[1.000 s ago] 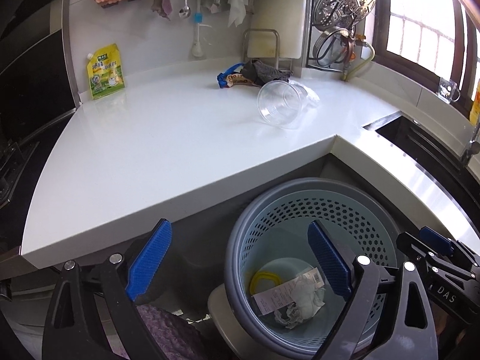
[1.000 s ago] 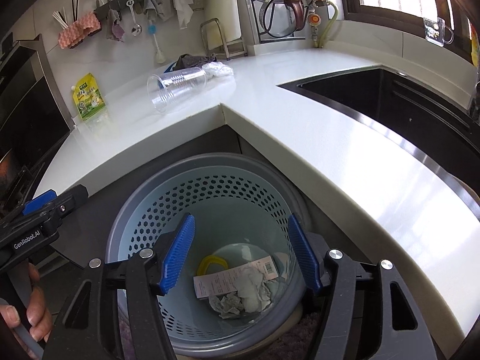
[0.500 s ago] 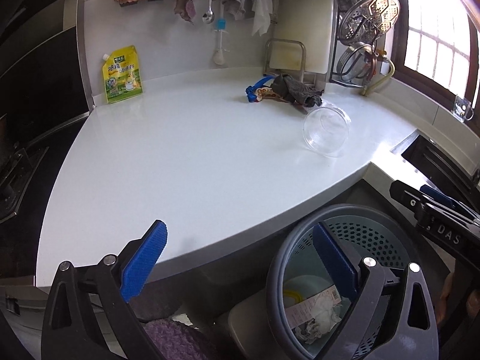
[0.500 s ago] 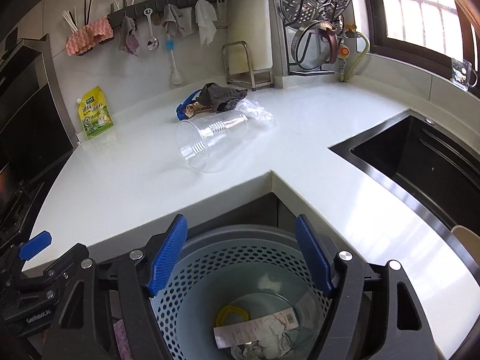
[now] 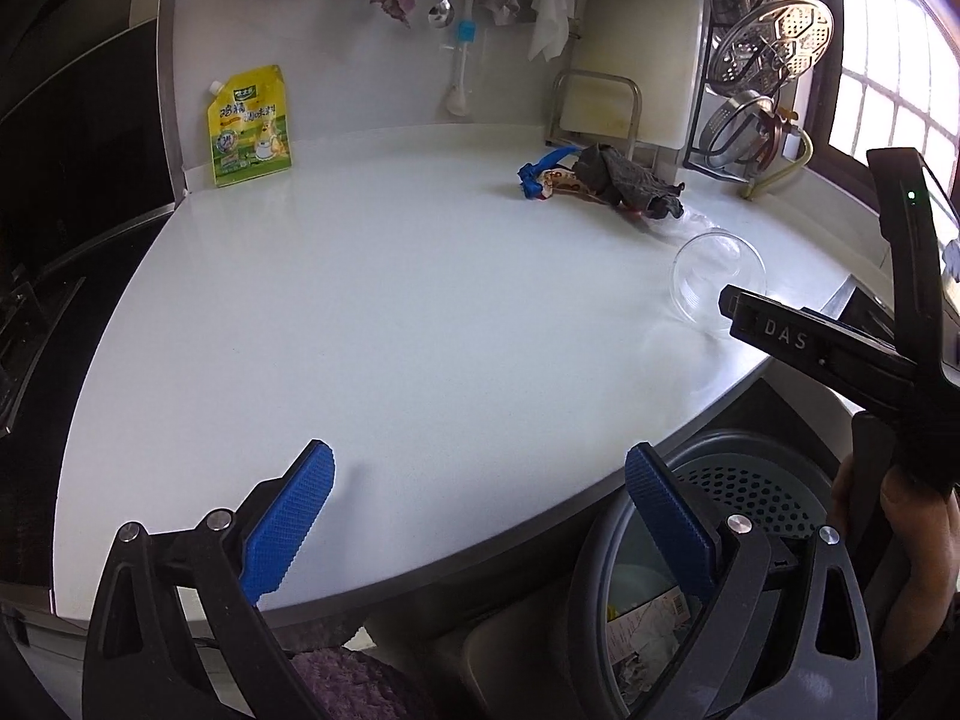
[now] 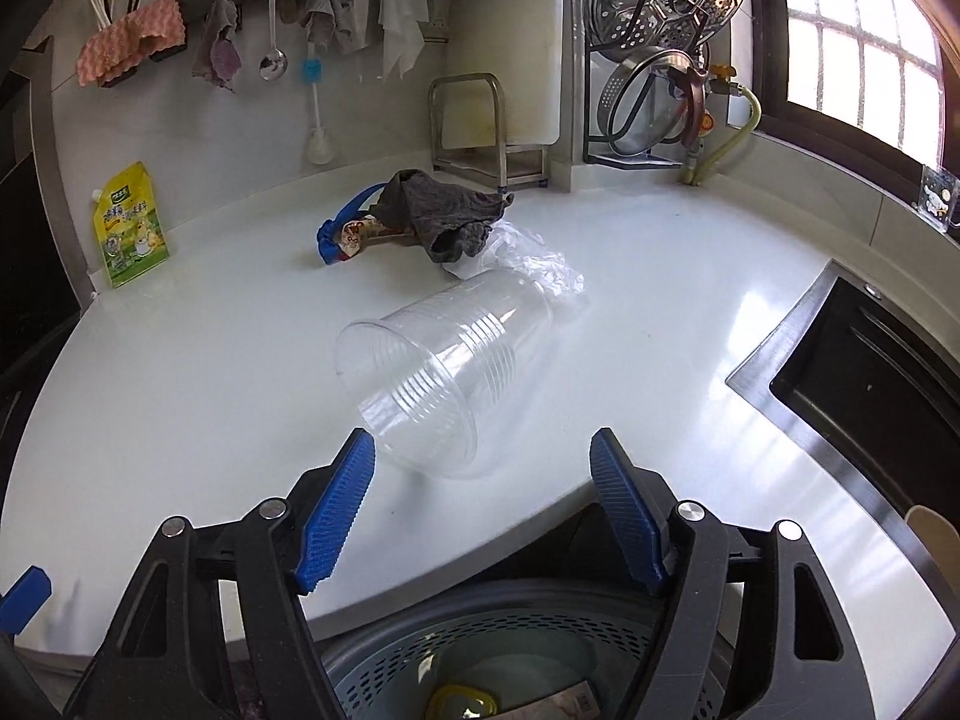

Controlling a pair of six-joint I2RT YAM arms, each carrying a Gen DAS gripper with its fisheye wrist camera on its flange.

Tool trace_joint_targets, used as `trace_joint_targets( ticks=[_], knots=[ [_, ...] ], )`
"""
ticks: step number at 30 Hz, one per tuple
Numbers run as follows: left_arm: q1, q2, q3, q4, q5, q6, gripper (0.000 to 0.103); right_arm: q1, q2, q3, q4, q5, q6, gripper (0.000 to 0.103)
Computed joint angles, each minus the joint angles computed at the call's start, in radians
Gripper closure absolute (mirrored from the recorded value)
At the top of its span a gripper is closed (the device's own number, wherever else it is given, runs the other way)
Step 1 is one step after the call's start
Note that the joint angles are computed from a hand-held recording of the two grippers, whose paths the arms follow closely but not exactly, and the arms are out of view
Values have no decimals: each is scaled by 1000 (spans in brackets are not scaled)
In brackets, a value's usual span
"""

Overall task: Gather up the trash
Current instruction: 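Reach the right tool to the clear plastic cup and grasp its rim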

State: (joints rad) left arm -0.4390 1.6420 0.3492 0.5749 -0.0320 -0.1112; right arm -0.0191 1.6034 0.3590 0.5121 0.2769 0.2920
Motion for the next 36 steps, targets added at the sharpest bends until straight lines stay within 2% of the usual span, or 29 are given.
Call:
trace_joint_targets(
  ticks=[4, 14, 23, 25, 31, 36],
  knots=[
    [15, 28, 16, 3, 16, 7, 7, -6, 67, 63, -11, 47, 12, 32],
    [21, 31, 34, -13, 25, 6, 7, -67, 144, 131, -15, 55, 13, 33],
    [-6, 11, 77, -84, 51, -18, 7, -161, 180, 150, -18, -48, -12, 77],
    [-27, 10, 90, -95, 40, -22, 7, -187, 187, 155, -22, -89, -23, 95],
    [-80, 17, 161, -156, 43, -31, 7, -262, 164, 120, 24, -192, -61, 100],
    [-124, 56, 262, -200, 13, -47, 7, -348, 115, 101, 7, -274, -101, 100]
  ],
)
